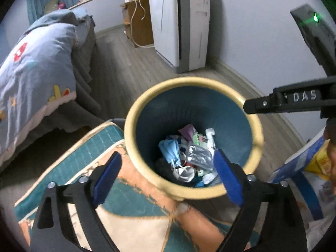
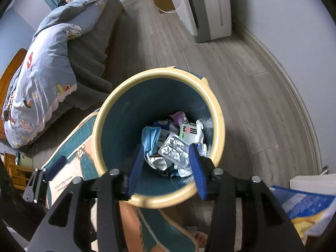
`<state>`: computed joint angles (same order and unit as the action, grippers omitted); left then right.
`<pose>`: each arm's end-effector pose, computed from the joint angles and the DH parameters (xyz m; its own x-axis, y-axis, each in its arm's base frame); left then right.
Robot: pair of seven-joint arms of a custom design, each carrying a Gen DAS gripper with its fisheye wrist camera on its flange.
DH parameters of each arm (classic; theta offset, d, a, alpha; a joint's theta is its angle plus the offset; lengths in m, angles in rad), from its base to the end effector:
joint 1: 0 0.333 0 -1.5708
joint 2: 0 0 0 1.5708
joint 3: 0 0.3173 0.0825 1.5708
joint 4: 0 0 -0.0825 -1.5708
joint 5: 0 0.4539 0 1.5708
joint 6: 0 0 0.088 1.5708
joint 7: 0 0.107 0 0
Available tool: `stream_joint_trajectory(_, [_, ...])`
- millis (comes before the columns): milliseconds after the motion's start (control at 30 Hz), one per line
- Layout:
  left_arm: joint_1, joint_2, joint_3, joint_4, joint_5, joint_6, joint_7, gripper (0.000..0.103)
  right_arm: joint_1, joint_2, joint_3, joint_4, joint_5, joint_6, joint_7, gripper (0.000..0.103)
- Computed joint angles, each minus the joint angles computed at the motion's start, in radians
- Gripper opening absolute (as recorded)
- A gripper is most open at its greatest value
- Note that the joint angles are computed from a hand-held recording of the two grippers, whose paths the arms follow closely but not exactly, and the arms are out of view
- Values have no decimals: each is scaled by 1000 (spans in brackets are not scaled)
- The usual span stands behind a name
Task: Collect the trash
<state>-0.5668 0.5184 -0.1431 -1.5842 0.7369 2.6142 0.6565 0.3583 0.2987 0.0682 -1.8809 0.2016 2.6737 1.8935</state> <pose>0.5987 -0.5126 0.3580 -0.2823 -0.9579 -0.0523 -0.7390 0.2519 -0.6249 0.6588 0.2896 0.3674 0.0056 -0.9477 -0.3192 -0.9194 0.1207 -0.3744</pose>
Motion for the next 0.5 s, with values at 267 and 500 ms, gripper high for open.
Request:
stream_joint_trajectory(267, [6, -181, -22, -160, 52, -1, -107, 97, 42, -216, -18, -215, -190, 102, 162, 88])
stream_joint_trajectory(500, [24, -309, -72, -275, 140, -56, -225, 98, -5, -363, 39, -351, -491, 152, 410, 97])
